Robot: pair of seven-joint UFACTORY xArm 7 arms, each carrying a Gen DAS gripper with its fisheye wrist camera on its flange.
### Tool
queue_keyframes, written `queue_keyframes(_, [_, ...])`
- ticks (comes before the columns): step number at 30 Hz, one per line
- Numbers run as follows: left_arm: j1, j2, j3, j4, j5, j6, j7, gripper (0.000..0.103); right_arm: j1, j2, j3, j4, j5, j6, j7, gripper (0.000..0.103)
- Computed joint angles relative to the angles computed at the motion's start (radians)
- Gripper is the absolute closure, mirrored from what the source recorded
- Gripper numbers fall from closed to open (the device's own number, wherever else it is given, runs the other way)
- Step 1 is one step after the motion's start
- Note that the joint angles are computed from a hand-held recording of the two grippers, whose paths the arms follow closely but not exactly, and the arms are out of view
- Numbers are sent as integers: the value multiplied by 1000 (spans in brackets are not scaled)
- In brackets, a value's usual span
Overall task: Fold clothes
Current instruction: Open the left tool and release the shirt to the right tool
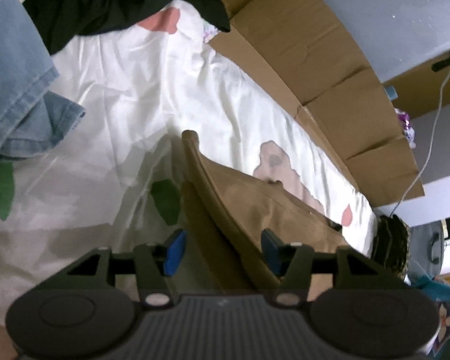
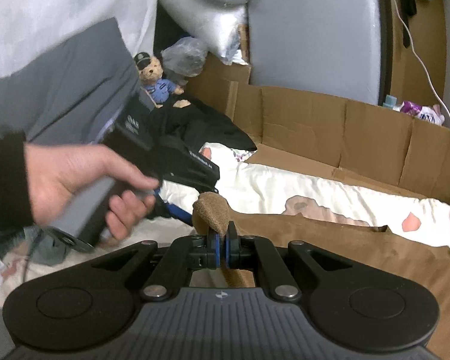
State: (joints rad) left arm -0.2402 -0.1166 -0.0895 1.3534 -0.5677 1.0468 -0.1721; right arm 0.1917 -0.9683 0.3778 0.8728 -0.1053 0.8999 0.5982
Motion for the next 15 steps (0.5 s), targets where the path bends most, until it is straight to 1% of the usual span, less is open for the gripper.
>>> queue_keyframes(6, [-1,36,-3,-35,-41,-67,-25,43,3,-13,-18,0,10,8,3,101])
queue_keyframes(8, [0,50,-3,-42,-67,-86,-22,46,5,-13,-19,2,11,9,-2,101])
queue_keyframes(10, [3,62,-2,-45,-104,-99,-4,58,5,-10,-20,3,13,7,-6,101])
queue_keyframes(12, [5,73,-6,-33,-79,-92,1,89,6,-6,-20,5,15,7,-9,101])
queue_keyframes(13, [5,78,-9,-26,-61,-89,1,92,7,-4,-20,6,17,7,-11,101])
queue_keyframes(15, [6,72,-12,-26,-55,-106,25,94,9,-1,-22,6,22,11,-12,101])
